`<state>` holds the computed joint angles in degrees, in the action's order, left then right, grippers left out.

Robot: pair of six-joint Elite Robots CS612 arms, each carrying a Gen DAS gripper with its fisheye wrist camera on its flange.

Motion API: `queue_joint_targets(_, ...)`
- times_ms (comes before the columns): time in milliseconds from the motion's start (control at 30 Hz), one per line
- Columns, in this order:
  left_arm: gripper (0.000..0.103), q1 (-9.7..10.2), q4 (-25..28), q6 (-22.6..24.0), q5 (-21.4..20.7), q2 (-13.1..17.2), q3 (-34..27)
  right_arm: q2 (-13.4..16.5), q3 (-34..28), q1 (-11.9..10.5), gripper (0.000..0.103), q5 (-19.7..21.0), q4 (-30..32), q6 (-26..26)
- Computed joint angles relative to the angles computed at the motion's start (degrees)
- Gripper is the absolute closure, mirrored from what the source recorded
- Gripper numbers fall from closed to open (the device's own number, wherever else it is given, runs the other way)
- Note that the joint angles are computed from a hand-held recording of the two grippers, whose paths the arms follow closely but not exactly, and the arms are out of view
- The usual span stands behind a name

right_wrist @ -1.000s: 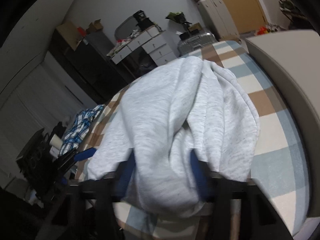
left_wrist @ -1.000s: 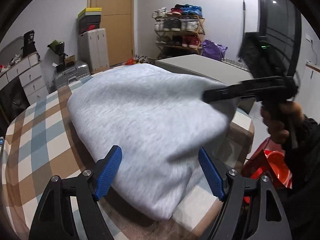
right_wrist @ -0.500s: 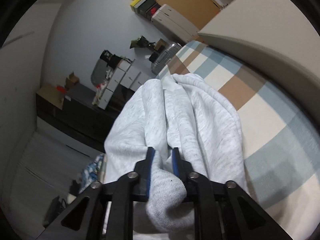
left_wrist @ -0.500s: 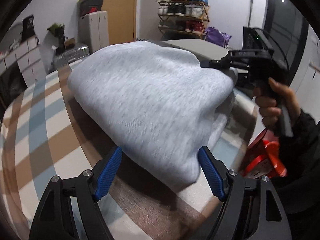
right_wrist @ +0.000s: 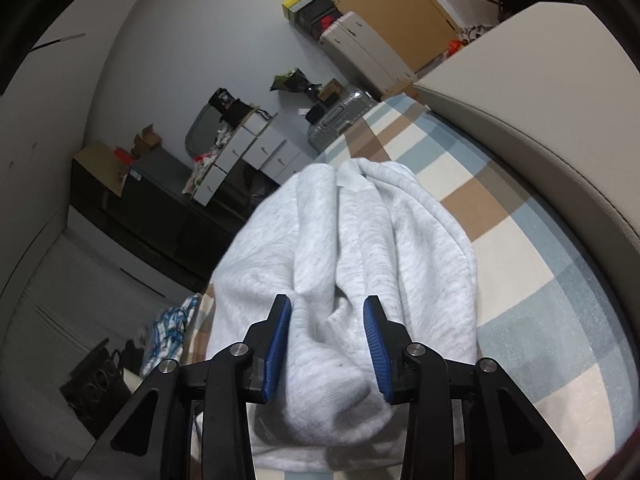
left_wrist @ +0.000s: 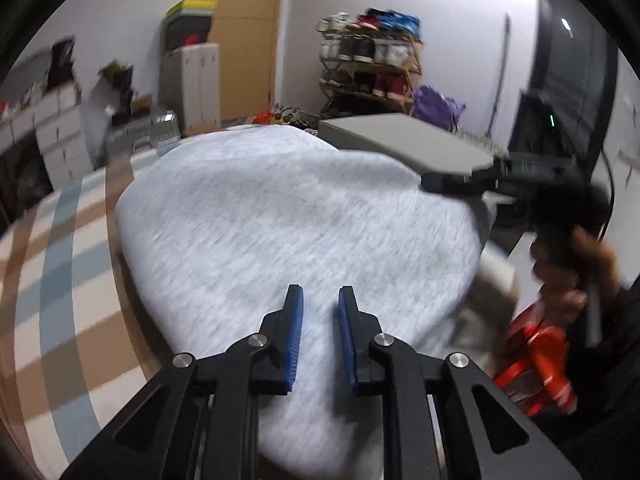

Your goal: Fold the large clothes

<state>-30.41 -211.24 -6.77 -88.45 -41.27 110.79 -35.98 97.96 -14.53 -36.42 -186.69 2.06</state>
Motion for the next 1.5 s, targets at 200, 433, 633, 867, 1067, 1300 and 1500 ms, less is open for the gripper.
queue_joint_targets(200, 0.090, -1.27, -0.23, 3.94, 4.62, 0.37, 0.44, 0.47, -0.83, 0.12, 0.057, -0.34, 4.38, -3.09)
queue_joint_targets(433, 0.090, 0.32, -0.76, 4.59, 0.37, 0.12, 0.79, -0.81, -0.05, 1.59, 0.056, -5.68, 9.68, -11.12)
queue_joint_targets(633, 0.088, 1.54, 0.16, 5.53, 2.18, -1.59, 3.32, -3.91, 4.55, 2.22, 0.056, -2.53, 18.93, -22.29)
queue_joint_targets(867, 0.088, 1.33, -0.15, 4.43, 2.63, -1.96, 4.16, -4.60, 5.41, 0.36, 0.049, -0.29, 11.74, -18.11)
queue_joint_targets(1067, 0.087, 1.81, -1.94, 2.17, 1.54, -1.18, 3.90, -1.83, -0.53, 1.73, 0.051, -5.81, 14.58, -11.74)
queue_joint_targets(1300, 0.083, 2.18, -2.44, 0.88, 0.82, -1.65, 4.22, 0.44, -4.03, 3.91, 0.083, -4.46, 9.92, -8.79)
queue_joint_targets(1500, 0.074, 3.74, -9.45, -3.11, -6.89, -1.65, 4.01, 1.42, -2.45, 3.09, 0.097, 0.52, -5.25, -1.57)
